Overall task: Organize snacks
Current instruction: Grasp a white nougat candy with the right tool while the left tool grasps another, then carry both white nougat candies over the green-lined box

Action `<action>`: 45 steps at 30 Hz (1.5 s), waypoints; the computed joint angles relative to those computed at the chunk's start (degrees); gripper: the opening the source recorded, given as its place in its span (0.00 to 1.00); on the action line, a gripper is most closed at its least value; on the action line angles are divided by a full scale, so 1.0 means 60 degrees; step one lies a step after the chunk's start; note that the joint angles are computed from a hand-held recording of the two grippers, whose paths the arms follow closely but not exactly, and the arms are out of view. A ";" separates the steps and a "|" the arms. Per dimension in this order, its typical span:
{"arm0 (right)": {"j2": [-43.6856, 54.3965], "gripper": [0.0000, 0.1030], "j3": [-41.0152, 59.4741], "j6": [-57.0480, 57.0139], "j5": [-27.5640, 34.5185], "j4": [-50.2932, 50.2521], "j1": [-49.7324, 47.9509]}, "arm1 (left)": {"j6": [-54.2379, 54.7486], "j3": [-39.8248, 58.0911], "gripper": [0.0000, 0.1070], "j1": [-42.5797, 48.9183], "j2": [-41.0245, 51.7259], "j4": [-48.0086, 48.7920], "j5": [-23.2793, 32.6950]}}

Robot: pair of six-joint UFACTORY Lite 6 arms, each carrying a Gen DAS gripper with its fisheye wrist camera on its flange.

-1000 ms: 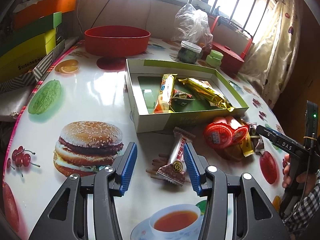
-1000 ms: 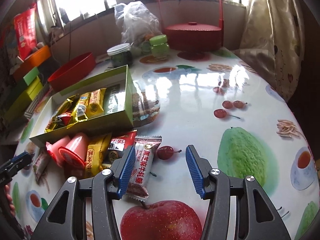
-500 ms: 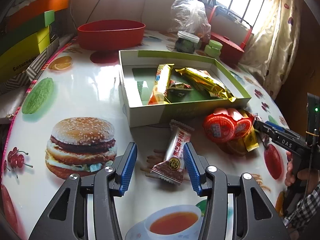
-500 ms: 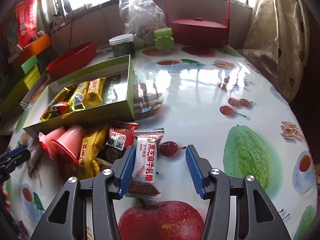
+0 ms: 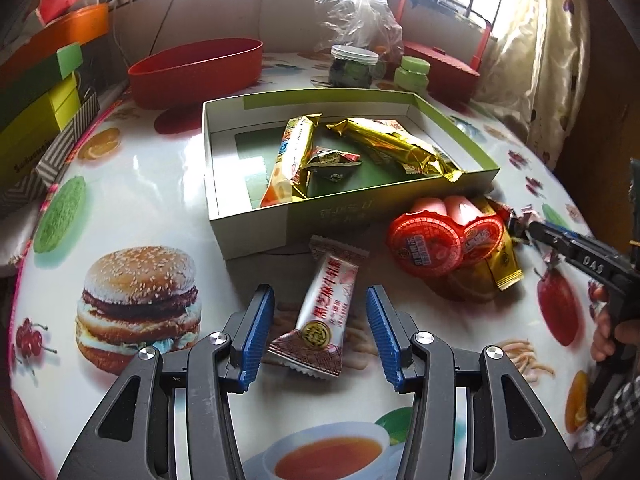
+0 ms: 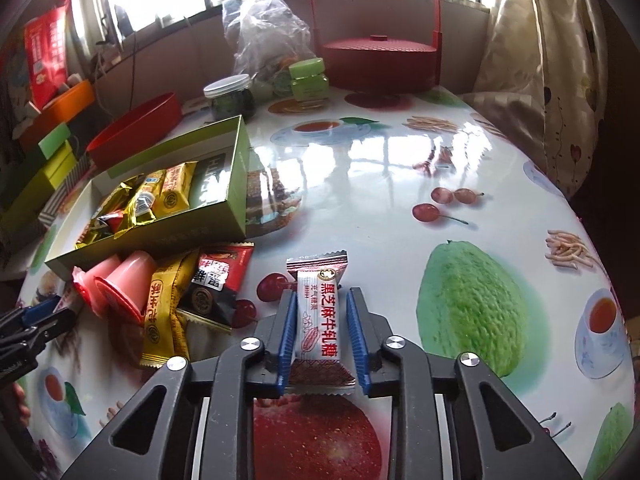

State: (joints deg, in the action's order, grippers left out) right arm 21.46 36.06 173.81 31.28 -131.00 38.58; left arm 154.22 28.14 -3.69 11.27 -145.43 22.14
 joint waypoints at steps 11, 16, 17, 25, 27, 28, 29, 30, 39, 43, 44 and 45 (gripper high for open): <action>-0.0275 0.20 -0.0418 0.0452 0.0115 -0.0318 0.0106 | 0.1349 -0.0037 0.42 -0.0459 0.0004 -0.1751 -0.0079; -0.0266 0.20 -0.0407 0.0414 0.0122 -0.0241 0.0165 | 0.1143 -0.0098 0.30 -0.0361 -0.0057 -0.1531 -0.0019; -0.0266 0.20 -0.0410 0.0401 0.0126 -0.0222 0.0170 | 0.1121 -0.0099 0.27 -0.0362 -0.0055 -0.1516 -0.0012; -0.0275 0.20 -0.0422 0.0297 0.0144 -0.0068 0.0244 | 0.0807 -0.0210 0.22 -0.0220 -0.0119 -0.1191 0.0141; -0.0289 0.20 -0.0439 0.0306 0.0148 -0.0062 0.0254 | 0.0741 -0.0223 0.22 -0.0182 -0.0114 -0.1108 0.0172; -0.0271 0.20 -0.0408 0.0294 0.0135 -0.0066 0.0242 | 0.0705 -0.0236 0.22 -0.0148 -0.0122 -0.1075 0.0190; -0.0269 0.20 -0.0403 0.0284 0.0134 -0.0065 0.0237 | 0.0651 -0.0238 0.22 -0.0122 -0.0124 -0.1005 0.0199; -0.0285 0.20 -0.0420 0.0273 0.0134 -0.0053 0.0244 | 0.0636 -0.0258 0.22 -0.0089 -0.0131 -0.0961 0.0218; -0.0409 0.19 -0.0540 0.0394 0.0133 -0.0112 0.0348 | 0.0277 -0.0457 0.22 -0.0046 -0.0559 -0.0596 0.0196; -0.0556 0.18 -0.0623 0.0256 0.0194 0.0099 0.0524 | 0.0100 -0.0621 0.22 -0.0026 -0.0889 -0.0409 0.0170; -0.0607 0.18 -0.0622 0.0156 0.0207 0.0211 0.0573 | 0.0045 -0.0664 0.22 0.0003 -0.0961 -0.0343 0.0178; -0.0672 0.18 -0.0645 0.0072 0.0220 0.0294 0.0604 | -0.0063 -0.0699 0.22 0.0027 -0.1048 -0.0219 0.0171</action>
